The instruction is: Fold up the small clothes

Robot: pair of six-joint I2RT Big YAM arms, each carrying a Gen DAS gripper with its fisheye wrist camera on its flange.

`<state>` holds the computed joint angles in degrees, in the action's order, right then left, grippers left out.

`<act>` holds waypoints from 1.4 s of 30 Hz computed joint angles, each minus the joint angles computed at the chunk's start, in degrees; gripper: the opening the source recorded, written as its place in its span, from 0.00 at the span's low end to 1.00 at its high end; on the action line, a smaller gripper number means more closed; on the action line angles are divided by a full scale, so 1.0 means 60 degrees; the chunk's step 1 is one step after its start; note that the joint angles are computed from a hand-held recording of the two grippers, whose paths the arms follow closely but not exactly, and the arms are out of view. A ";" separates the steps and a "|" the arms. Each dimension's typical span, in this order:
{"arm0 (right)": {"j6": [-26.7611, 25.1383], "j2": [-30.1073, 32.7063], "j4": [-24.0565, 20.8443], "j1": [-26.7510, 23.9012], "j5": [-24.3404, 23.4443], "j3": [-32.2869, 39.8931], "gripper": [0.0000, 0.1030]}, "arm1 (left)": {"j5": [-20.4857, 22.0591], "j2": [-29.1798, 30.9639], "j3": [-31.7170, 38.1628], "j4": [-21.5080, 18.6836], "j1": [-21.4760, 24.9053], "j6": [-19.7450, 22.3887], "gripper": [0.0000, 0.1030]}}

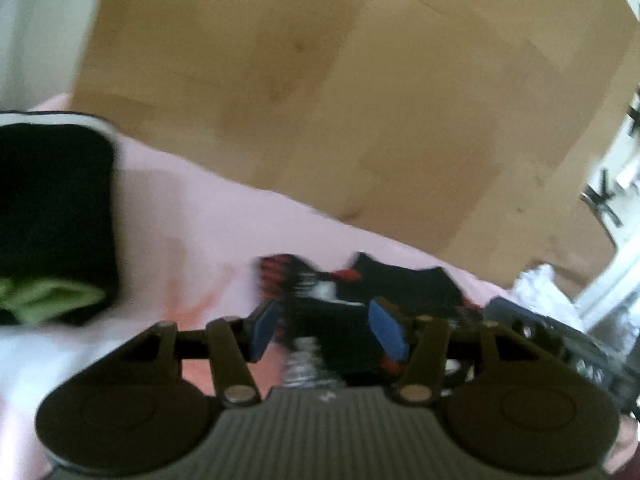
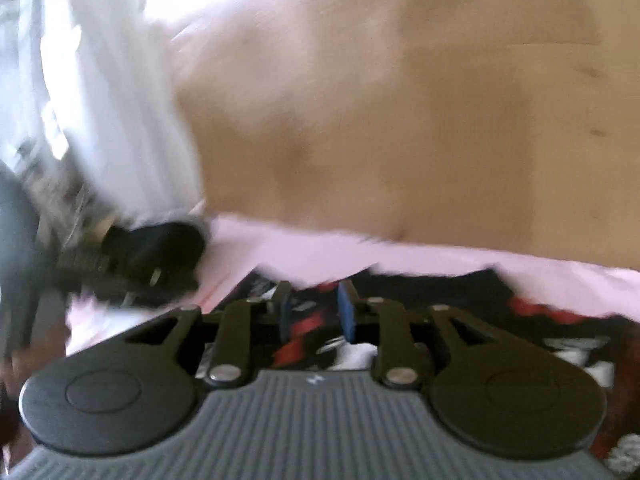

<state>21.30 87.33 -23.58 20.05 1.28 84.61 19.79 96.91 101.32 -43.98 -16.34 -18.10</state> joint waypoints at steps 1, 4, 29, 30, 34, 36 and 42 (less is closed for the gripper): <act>0.0134 0.0002 -0.0127 -0.0074 0.0012 -0.0026 0.29 | 0.0040 0.0145 0.0172 -0.0049 -0.0153 0.0079 0.51; 0.0401 0.0307 -0.0789 -0.0159 -0.0629 0.0003 0.29 | -0.0118 0.0485 0.0460 -0.0301 -0.0590 0.0535 0.49; 0.1644 -0.5998 -0.1849 -0.2111 0.5215 -0.5653 0.72 | -0.2415 -0.0273 0.0123 -0.1160 -0.1703 0.1058 0.59; 0.1623 -0.5777 -0.2088 -0.2337 0.4833 -0.5540 0.41 | -0.2433 -0.0363 0.0063 -0.1138 -0.1753 0.1111 0.59; 0.1573 -0.6090 -0.2183 -0.2208 0.4308 -0.5341 0.13 | -0.2432 -0.0773 -0.0201 -0.1020 -0.1735 0.1364 0.60; 0.1792 -0.6631 -0.1708 -0.2077 0.2901 -0.5304 0.13 | -0.2167 -0.0927 -0.0283 -0.0911 -0.1626 0.1351 0.62; 0.2228 -0.5627 -0.0117 -0.1509 -0.0931 -0.3751 0.13 | -0.0709 -0.1270 -0.0697 -0.0258 -0.1257 0.0829 0.74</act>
<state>34.66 53.57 -24.29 10.99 -4.30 62.10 15.54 89.29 97.13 -45.52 -23.89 -13.13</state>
